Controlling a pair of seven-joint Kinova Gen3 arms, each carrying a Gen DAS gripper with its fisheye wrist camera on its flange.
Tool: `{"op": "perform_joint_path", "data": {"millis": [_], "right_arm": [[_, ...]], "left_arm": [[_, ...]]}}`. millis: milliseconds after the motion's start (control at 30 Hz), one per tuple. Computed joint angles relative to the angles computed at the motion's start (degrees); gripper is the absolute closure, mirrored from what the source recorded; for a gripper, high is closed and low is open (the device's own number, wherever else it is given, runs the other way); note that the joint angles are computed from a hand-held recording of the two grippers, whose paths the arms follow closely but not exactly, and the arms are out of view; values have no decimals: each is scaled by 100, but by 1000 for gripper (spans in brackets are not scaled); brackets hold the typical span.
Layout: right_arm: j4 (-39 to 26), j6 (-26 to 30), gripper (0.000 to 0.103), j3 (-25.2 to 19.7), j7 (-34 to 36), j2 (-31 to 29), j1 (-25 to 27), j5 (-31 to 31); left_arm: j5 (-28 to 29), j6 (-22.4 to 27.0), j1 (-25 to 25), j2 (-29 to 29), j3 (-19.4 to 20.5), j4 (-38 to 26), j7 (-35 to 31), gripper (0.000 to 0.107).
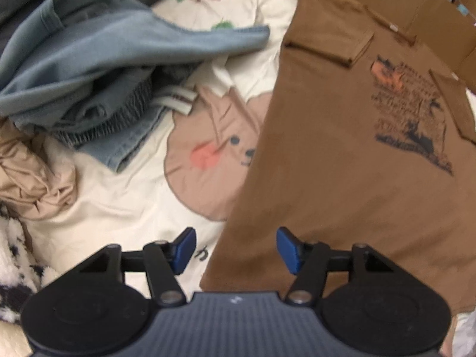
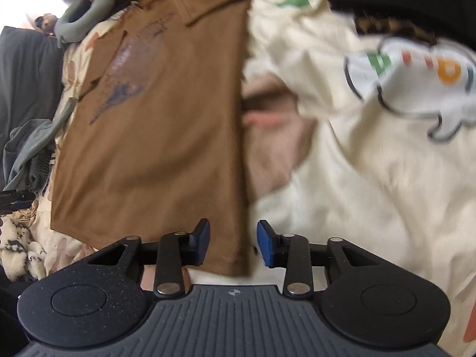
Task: Fold clothes
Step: 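Close both grippers on the brown shirt hem edge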
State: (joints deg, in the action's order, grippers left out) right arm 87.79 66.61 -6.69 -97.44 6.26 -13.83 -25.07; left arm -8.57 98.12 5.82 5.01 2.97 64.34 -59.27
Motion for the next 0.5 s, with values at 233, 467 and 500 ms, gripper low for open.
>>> {"op": "perform_joint_path", "data": {"millis": [233, 467, 500], "right_arm": [[357, -119, 79, -12, 178, -49, 13, -141], [594, -459, 84, -35, 186, -52, -47, -134], [613, -491, 84, -39, 142, -64, -64, -118]], "left_arm": [[-25, 170, 60, 32, 34, 257, -40, 46], [-79, 321, 93, -33, 36, 490, 77, 46], [-81, 324, 90, -48, 37, 518, 87, 46]]}}
